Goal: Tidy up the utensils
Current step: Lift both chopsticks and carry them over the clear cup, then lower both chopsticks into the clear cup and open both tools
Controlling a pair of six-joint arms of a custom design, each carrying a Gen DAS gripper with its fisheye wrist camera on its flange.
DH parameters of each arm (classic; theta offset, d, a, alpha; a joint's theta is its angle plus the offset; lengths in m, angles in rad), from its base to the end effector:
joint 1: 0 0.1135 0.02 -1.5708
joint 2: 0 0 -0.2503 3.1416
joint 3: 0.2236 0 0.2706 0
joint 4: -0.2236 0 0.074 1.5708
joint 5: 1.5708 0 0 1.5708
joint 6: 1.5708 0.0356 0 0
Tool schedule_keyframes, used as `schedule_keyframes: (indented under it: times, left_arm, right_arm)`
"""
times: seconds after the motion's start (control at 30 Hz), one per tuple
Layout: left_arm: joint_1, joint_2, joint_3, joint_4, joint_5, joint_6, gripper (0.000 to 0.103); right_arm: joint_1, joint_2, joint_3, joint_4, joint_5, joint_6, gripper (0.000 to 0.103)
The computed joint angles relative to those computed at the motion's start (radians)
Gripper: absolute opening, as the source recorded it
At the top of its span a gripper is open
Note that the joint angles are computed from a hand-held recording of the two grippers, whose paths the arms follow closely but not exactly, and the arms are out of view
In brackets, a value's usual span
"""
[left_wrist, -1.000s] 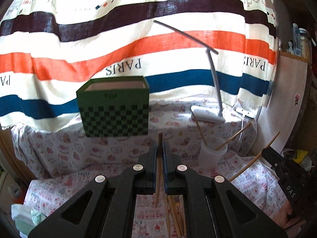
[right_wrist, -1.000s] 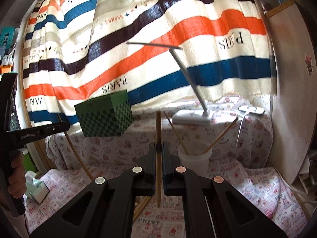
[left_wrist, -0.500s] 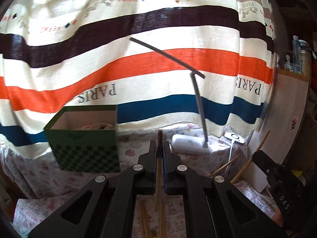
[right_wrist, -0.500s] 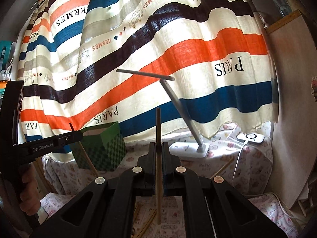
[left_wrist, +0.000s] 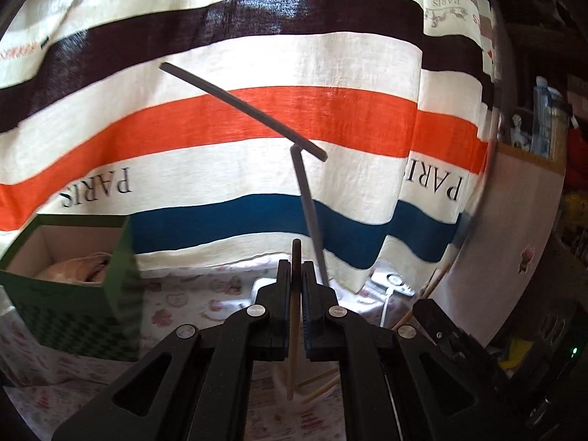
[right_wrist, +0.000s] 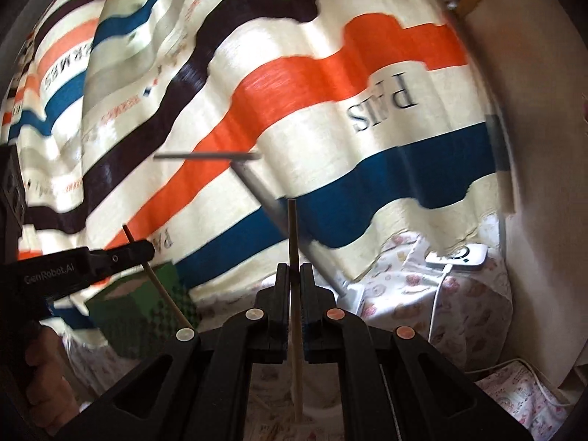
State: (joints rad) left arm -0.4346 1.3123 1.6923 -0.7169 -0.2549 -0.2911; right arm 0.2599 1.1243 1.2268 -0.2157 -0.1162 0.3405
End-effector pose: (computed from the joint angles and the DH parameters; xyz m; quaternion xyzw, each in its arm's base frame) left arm 0.2588 -0.1102 0.4732 -0.0153 0.8122 -0.1068 0.5733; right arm 0.2666 0.0752 0.4136 -0.0086 0.7457 0.2380 0.6223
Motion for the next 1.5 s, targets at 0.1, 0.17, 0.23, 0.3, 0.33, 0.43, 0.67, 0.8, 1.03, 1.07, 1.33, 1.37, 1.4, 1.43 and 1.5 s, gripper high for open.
schedule_keyframes:
  times: [0.1,0.17,0.23,0.3,0.33,0.43,0.67,0.8,1.03,1.07,1.33,1.37,1.4,1.43,1.5]
  left_arm:
    - [0.015,0.036,-0.010,0.074,0.035,-0.014,0.004]
    - [0.029,0.054,-0.026,0.103,0.058,-0.037,0.004]
    - [0.038,0.054,-0.072,0.146,0.073,-0.043,0.004]
    - [0.028,0.037,-0.144,0.198,0.030,-0.027,0.004]
    - [0.022,0.033,-0.170,0.210,-0.002,-0.018,0.004]
    - [0.049,0.039,-0.208,0.207,0.050,-0.040,0.004]
    - [0.048,0.047,-0.249,0.206,0.017,-0.017,0.004]
    - [0.037,0.054,-0.257,0.198,-0.025,0.006,0.006]
    - [0.057,0.039,-0.276,0.185,-0.042,-0.032,0.007]
    - [0.058,0.037,-0.277,0.179,-0.050,-0.033,0.008]
    - [0.065,-0.025,-0.326,0.183,-0.084,0.001,0.015]
    - [0.070,-0.038,-0.334,0.185,-0.078,-0.002,0.024]
    - [0.075,-0.054,-0.345,0.188,-0.075,-0.007,0.034]
    - [0.080,-0.069,-0.356,0.195,-0.074,-0.010,0.037]
    - [0.085,-0.107,-0.382,0.204,-0.072,-0.001,0.038]
  right_arm:
    - [-0.046,-0.010,-0.034,0.079,-0.021,0.044,0.006]
    - [-0.064,0.005,-0.041,0.105,-0.016,0.057,0.006]
    - [-0.071,0.034,-0.032,0.106,-0.008,0.052,0.006]
    - [-0.077,0.073,-0.023,0.099,-0.004,0.043,0.006]
    - [-0.077,0.101,-0.005,0.075,-0.008,0.027,0.006]
    - [-0.073,0.203,0.059,-0.009,-0.011,-0.001,0.006]
    - [-0.067,0.286,0.107,-0.079,-0.049,-0.012,0.006]
    - [-0.061,0.316,0.143,-0.124,-0.031,-0.023,0.006]
    - [-0.074,0.343,0.180,-0.174,-0.032,-0.040,0.006]
    - [-0.074,0.342,0.183,-0.180,-0.033,-0.045,0.006]
    - [-0.057,0.319,0.188,-0.185,0.017,-0.093,0.018]
    - [-0.057,0.318,0.188,-0.186,0.016,-0.094,0.018]
    - [-0.056,0.314,0.188,-0.187,0.015,-0.094,0.018]
    - [-0.056,0.311,0.188,-0.187,0.012,-0.094,0.018]
    - [-0.055,0.303,0.187,-0.187,0.010,-0.095,0.026]
